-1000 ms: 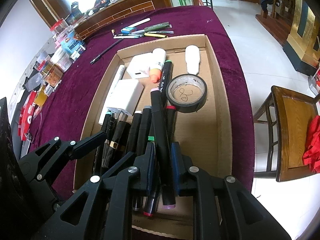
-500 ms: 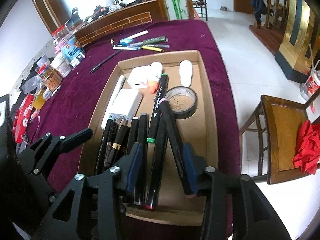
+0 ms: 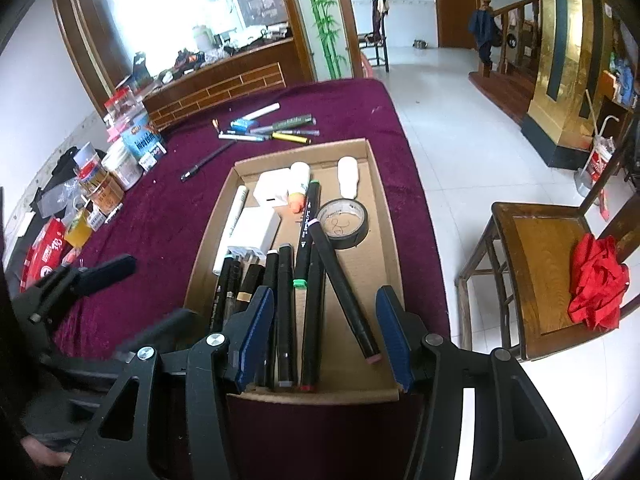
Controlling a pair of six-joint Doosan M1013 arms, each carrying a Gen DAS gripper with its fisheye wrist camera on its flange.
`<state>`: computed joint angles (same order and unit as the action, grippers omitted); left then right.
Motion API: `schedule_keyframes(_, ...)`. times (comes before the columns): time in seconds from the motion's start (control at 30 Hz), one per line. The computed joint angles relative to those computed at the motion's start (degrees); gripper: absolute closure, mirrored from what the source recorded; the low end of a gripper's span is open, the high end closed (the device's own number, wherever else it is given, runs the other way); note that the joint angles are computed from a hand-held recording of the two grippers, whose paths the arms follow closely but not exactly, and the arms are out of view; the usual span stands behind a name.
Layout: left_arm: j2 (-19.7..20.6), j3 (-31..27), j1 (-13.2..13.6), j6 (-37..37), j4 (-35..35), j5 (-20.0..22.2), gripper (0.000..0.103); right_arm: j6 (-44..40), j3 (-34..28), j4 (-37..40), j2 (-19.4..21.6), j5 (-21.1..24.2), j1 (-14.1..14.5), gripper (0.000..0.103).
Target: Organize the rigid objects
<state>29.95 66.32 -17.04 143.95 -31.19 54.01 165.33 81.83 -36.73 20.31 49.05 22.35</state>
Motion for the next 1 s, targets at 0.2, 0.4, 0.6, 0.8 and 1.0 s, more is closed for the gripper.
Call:
schedule_keyframes(0.2,-2.04,1.50,1.72,-0.34,1.32,-1.26,0.021,2.92,-0.30,-2.88,0.26,1.87,1.88,0.041)
schedule_keyframes(0.4,-1.97,0.82,3.01,-1.23,3.54,2.43,0.021,2.99,-2.38,-5.01,1.45,4.93,3.79,0.029)
schedule_keyframes(0.6,-2.76,1.89,4.56,2.45,0.21,3.04,0.021,3.06,-3.65,-6.61,2.36,5.44,5.44,0.029)
schedule_keyframes(0.8,-3.61,3.05,5.14,5.01,0.07,2.47,0.021,3.06,-4.60,-6.80,3.28,5.89,6.44,0.029)
schedule_keyframes(1.0,-4.48,4.42,5.19,7.27,0.33,1.49,0.021,5.15,-4.47,-7.84,3.26,6.36,7.02,0.029)
